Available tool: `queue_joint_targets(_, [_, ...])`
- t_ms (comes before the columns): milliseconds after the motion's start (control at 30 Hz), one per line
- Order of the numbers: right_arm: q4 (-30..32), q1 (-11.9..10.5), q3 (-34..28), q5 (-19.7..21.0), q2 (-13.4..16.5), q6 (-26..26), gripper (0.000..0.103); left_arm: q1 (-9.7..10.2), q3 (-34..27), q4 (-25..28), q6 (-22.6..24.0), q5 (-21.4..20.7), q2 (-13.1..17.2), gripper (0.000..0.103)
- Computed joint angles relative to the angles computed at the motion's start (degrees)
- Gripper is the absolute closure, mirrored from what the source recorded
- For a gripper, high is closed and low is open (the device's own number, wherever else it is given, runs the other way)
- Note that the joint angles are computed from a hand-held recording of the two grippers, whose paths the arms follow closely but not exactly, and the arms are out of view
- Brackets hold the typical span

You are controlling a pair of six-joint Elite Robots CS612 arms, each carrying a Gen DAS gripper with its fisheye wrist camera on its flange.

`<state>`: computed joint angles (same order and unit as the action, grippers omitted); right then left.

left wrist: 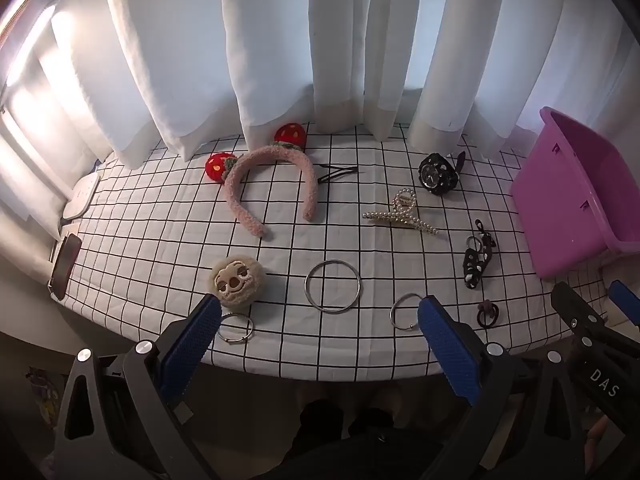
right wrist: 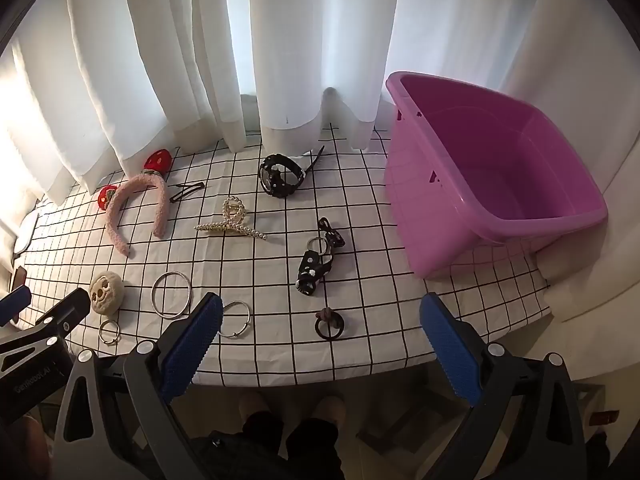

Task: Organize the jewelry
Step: 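Move both grippers toward the sloth keychain and black keychain strap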

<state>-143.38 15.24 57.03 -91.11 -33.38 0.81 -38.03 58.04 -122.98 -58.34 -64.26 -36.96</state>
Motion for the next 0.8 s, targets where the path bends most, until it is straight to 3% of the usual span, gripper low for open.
queue_joint_targets(800, [-0.2, -0.04, 0.23, 0.05, -0.07, -0.01, 0.009, 0.1, 0.38, 0.14, 0.22, -0.1, -0.36, 0.006])
